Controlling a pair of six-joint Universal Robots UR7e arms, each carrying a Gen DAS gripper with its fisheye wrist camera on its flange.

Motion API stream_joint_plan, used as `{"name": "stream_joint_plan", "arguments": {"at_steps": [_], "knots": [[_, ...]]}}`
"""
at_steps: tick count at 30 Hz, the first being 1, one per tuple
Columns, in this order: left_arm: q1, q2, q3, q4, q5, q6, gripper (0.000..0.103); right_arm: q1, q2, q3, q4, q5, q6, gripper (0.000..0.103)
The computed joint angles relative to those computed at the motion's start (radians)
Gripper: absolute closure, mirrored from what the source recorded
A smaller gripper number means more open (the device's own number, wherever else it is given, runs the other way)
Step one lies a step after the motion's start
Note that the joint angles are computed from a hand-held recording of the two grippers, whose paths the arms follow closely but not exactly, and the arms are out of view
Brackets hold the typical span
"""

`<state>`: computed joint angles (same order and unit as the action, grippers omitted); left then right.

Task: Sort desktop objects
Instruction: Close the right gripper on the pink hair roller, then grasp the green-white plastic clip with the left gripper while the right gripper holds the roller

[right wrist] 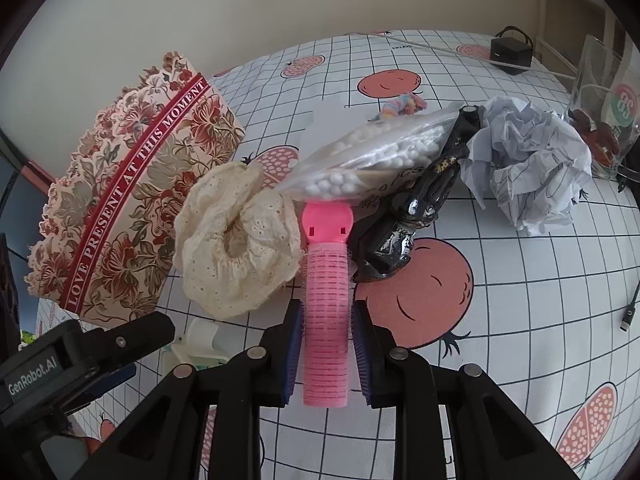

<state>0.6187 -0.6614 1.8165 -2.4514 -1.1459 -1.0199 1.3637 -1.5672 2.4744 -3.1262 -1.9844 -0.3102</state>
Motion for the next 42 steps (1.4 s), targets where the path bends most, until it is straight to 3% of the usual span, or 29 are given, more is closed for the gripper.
{"name": "stream_joint_plan", "arguments": {"at_steps": [4, 8, 16, 18, 20, 22, 24, 27, 34, 42], "knots": [[0.008, 0.003, -0.007, -0.019, -0.016, 0.022, 0.002, -0.013, -0.041, -0.001, 0.033, 0.022, -0.012, 0.076], [0.010, 0.012, -0.020, -0.036, -0.024, 0.061, 0.016, -0.028, -0.110, 0.007, 0.085, 0.067, -0.009, 0.076], [0.006, 0.006, 0.002, -0.078, -0.053, 0.107, 0.020, -0.058, -0.183, 0.018, 0.108, 0.129, -0.050, 0.077], [-0.044, 0.018, 0.020, -0.088, -0.076, 0.061, 0.024, -0.058, -0.208, 0.022, 0.118, 0.137, -0.055, 0.077], [-0.049, -0.002, 0.041, -0.098, -0.106, 0.052, 0.025, -0.056, -0.227, 0.023, 0.122, 0.145, -0.061, 0.077], [-0.058, -0.005, 0.051, -0.107, -0.124, 0.046, 0.029, -0.049, -0.234, 0.026, 0.111, 0.144, -0.070, 0.077], [-0.075, 0.026, 0.032, -0.113, -0.108, 0.100, 0.042, -0.043, -0.251, 0.037, 0.112, 0.139, -0.074, 0.077], [-0.095, 0.025, 0.035, -0.099, -0.094, 0.124, 0.048, -0.046, -0.260, 0.036, 0.124, 0.144, -0.072, 0.077], [-0.123, 0.036, 0.017, -0.038, -0.048, 0.152, 0.049, -0.058, -0.261, 0.036, 0.125, 0.149, -0.077, 0.077], [-0.135, 0.016, 0.041, -0.099, -0.034, 0.174, 0.049, -0.061, -0.262, 0.036, 0.123, 0.147, -0.075, 0.076]]}}
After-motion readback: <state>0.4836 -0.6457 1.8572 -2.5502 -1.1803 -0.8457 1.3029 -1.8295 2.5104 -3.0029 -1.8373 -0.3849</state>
